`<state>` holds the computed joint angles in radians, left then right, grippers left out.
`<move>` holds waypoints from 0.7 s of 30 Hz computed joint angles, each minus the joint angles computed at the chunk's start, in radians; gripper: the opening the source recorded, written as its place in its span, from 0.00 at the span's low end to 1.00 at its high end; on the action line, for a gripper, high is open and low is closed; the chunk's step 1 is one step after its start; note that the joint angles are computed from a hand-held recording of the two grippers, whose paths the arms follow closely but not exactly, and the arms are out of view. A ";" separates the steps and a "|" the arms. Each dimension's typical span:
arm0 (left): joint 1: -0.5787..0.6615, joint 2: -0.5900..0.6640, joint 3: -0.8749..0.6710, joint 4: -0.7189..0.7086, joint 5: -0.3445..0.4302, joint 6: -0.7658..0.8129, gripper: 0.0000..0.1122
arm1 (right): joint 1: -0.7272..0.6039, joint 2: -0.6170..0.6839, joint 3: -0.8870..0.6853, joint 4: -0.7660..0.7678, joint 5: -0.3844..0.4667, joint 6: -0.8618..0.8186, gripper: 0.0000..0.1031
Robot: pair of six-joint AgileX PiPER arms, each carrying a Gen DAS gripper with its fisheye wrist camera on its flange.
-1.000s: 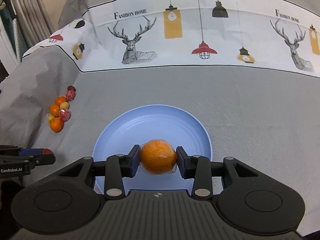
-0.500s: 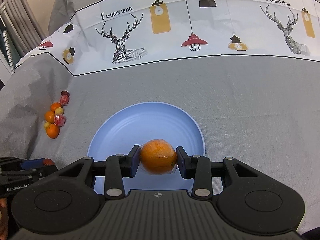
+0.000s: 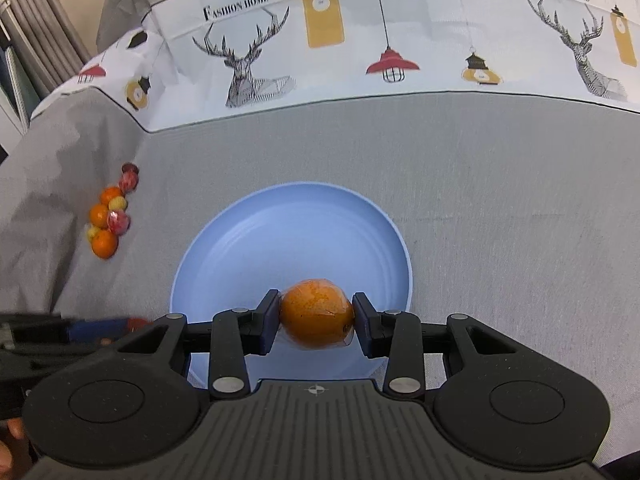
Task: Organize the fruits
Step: 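Lower both held fruits onto the blue plate and open both tools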
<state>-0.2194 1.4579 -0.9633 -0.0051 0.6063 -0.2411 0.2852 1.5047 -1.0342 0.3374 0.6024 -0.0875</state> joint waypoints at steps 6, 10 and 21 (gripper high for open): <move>-0.045 0.024 -0.031 0.053 -0.014 -0.080 0.50 | 0.013 0.001 -0.005 -0.034 0.015 0.020 0.52; -0.026 0.007 0.012 0.071 -0.036 -0.099 0.50 | 0.011 0.002 -0.004 -0.043 0.019 0.030 0.57; 0.124 -0.104 0.138 -0.033 -0.114 0.158 0.33 | 0.039 0.000 -0.003 -0.101 0.008 0.063 0.57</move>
<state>-0.0951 1.3538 -0.8248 -0.0384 0.4918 -0.0830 0.3237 1.5046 -1.0370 0.2362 0.6107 -0.0243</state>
